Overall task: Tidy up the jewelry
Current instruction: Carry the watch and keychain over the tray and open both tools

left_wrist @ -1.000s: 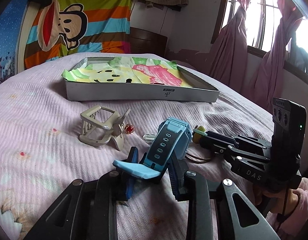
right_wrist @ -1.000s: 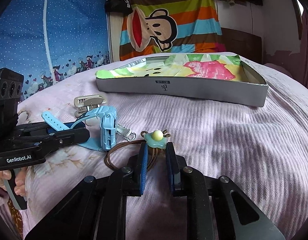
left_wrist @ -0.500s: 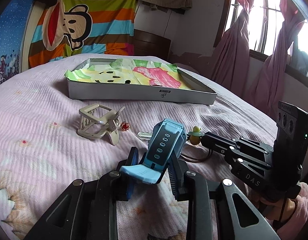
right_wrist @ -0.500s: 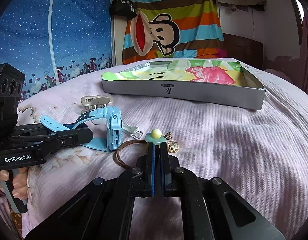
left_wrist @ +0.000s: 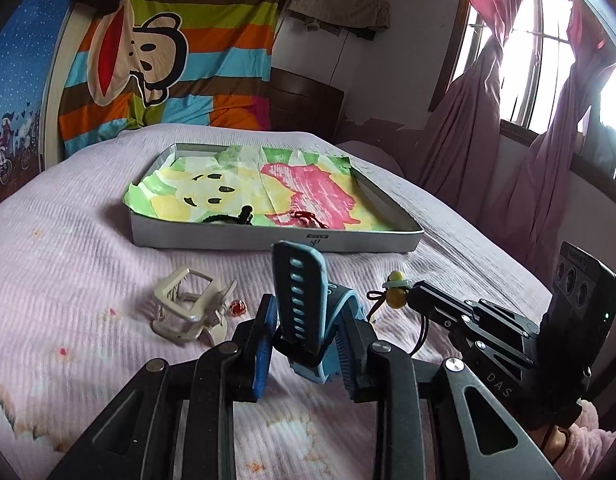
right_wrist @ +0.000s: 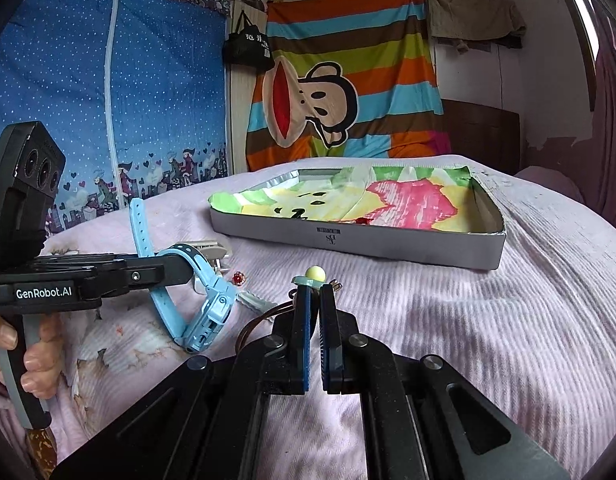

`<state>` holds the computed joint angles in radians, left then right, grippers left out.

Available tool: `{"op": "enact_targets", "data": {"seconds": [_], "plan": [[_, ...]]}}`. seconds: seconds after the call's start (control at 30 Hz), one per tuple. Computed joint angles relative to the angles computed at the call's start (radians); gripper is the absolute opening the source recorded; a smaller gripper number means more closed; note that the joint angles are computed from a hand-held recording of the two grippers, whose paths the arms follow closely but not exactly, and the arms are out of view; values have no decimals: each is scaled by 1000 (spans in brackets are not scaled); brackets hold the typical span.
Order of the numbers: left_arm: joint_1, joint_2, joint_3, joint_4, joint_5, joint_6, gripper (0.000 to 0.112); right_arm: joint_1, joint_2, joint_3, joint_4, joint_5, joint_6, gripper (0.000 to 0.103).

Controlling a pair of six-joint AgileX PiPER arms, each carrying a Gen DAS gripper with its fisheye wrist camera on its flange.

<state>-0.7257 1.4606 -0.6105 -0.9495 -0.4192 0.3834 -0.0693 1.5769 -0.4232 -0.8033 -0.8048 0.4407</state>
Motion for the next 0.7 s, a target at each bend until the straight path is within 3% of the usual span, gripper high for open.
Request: {"op": "enact_targets", "data": {"seconds": [0.13, 0.33, 0.43, 0.57, 0.7], "plan": [[53, 12, -89, -45, 37, 78, 27, 0, -12, -43, -15, 19, 29, 4], [173, 94, -259, -31, 109, 90, 27, 36, 11, -212, -15, 119, 108, 4], [199, 165, -361, -159, 120, 246, 27, 56, 67, -342, -46, 193, 191, 4], [239, 260, -465, -214, 143, 305, 27, 81, 167, -519, -107, 298, 322, 4], [273, 344, -562, -443, 196, 525, 27, 100, 268, -664, -206, 385, 492, 4]]}}
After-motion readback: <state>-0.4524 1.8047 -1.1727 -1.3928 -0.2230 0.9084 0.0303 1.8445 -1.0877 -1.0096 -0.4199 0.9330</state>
